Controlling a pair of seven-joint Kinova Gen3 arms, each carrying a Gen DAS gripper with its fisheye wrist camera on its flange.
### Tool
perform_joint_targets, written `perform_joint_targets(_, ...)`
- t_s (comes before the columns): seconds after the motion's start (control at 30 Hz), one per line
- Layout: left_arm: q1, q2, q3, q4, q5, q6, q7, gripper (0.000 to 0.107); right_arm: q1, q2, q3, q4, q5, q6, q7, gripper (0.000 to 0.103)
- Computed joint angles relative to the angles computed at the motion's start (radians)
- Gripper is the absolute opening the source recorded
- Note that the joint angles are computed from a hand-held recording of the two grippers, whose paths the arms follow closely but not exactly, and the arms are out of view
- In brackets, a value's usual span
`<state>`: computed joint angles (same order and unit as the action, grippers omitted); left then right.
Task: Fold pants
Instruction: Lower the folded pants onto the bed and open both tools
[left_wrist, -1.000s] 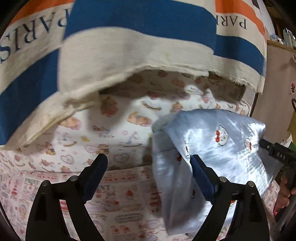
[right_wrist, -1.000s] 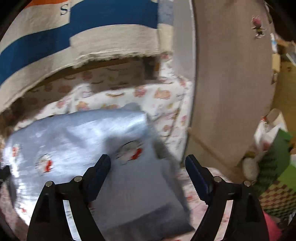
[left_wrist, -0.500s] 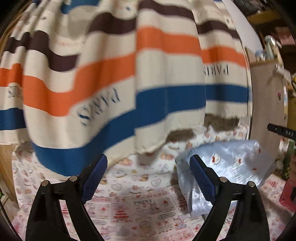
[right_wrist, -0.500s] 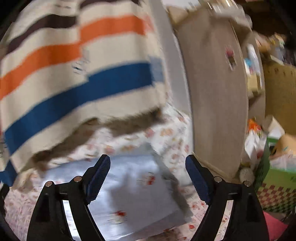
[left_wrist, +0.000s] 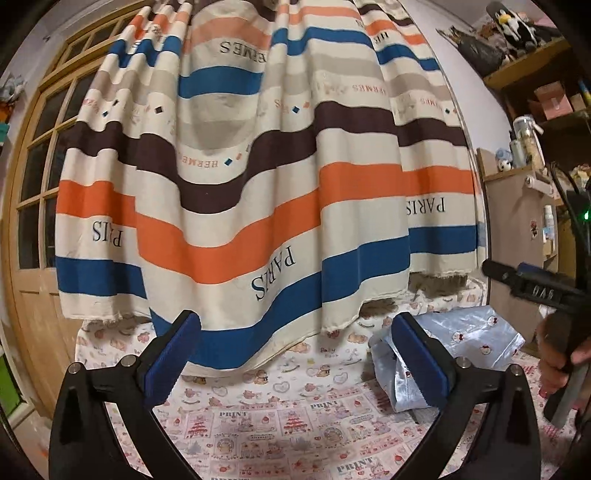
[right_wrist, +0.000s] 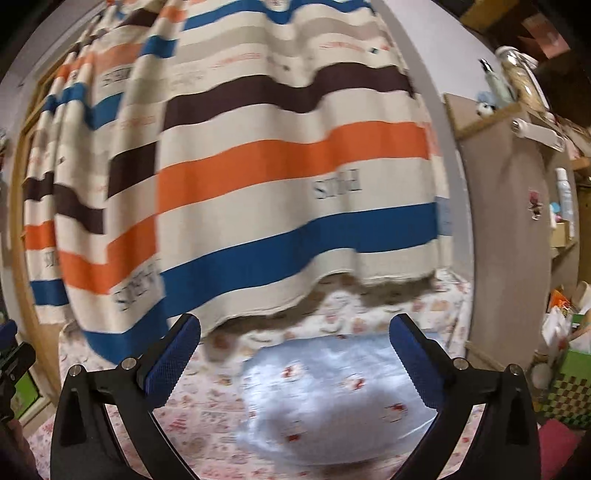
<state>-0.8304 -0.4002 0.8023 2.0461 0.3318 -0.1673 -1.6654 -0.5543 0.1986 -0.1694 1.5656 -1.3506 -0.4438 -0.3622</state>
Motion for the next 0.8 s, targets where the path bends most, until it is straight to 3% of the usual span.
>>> perform_joint_targets(0.07,0.061,0.022,-0.043,0.039,-0.015,-0.067,-0.005,0.103,-0.025,0.004,0.001,0.024,0.081,-0.004,-0.073,0.102)
perform_joint_targets(0.13,0.126,0.051,-0.089,0.060,-0.024,-0.102,-0.018,0.103,0.017,0.015,-0.041,0.033,0.138,0.057,-0.090,0.102)
perform_joint_targets(0.2,0.218,0.099,-0.163,0.082,-0.077,-0.134,0.013,0.103,0.016,0.041,-0.049,0.031,0.133,0.089,-0.042,0.102)
perform_joint_targets(0.27,0.292,0.146,-0.215,0.091,-0.091,-0.158,-0.008,0.103,-0.056,0.059,0.014,0.037,0.102,0.056,-0.008,0.102)
perform_joint_targets(0.33,0.293,0.189,-0.194,0.084,-0.048,-0.168,-0.080,0.103,-0.132,0.079,0.071,0.055,0.126,-0.025,-0.039,0.102)
perform_joint_targets(0.47,0.220,0.287,-0.093,0.046,0.069,-0.161,-0.206,0.103,-0.125,0.122,0.040,0.065,0.150,-0.106,-0.059,0.102)
perform_joint_targets(0.6,0.297,0.349,-0.140,0.070,0.057,-0.229,-0.248,0.103,-0.123,0.153,0.038,0.064,0.132,-0.153,-0.055,0.102)
perform_joint_targets(0.73,0.344,0.374,-0.189,0.066,0.036,-0.200,-0.249,0.103,-0.107,0.172,0.032,0.053,0.067,-0.139,-0.015,0.102)
perform_joint_targets(0.8,0.367,0.383,-0.208,0.062,0.077,-0.193,-0.283,0.103,-0.100,0.176,0.025,0.064,0.082,-0.152,-0.038,0.102)
